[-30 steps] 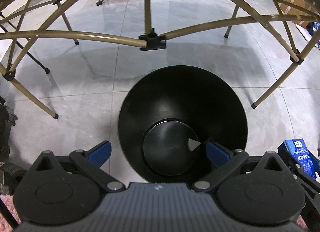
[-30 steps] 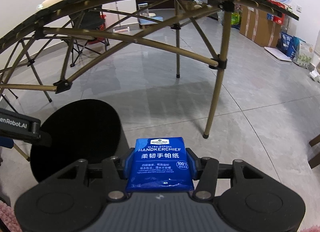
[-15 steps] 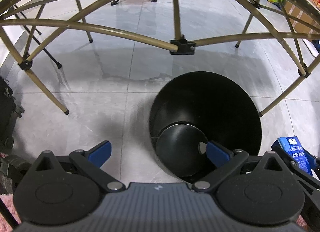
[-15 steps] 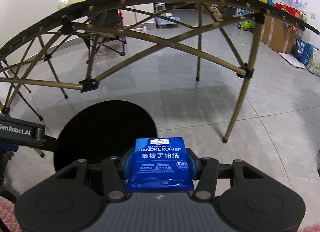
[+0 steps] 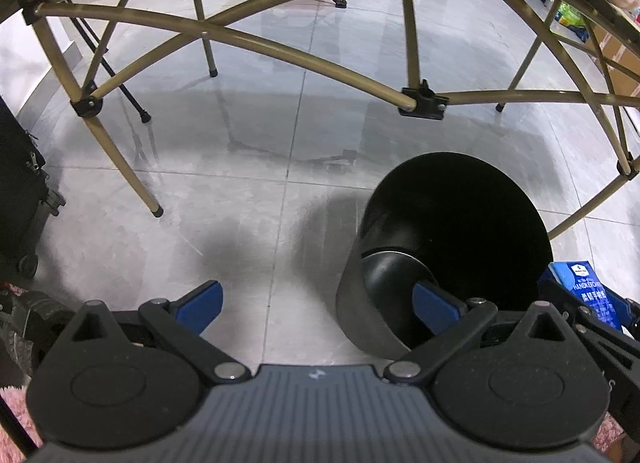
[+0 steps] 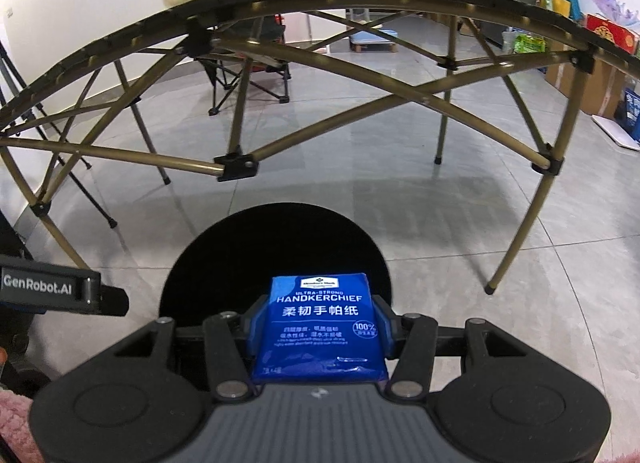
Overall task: Collect trash
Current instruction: 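Move the left tool aside and bring the right tool over the bin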
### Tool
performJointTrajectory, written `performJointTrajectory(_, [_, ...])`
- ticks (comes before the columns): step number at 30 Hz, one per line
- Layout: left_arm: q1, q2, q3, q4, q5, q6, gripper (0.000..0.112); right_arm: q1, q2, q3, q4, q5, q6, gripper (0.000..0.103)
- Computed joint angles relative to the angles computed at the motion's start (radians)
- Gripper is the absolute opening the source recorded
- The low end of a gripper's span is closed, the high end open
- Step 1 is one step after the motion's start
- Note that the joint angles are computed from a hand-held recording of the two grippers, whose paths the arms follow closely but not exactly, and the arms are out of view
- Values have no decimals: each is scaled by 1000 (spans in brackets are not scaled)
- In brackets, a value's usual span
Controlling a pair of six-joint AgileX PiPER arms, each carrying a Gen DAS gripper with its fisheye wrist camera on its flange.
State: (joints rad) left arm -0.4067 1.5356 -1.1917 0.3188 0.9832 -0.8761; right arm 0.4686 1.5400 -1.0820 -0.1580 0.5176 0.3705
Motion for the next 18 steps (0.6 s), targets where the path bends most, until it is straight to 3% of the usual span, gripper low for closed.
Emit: performJointTrajectory(18, [119,-81,109,-8,-22,12,103,58,170,-223,106,118,-65,51])
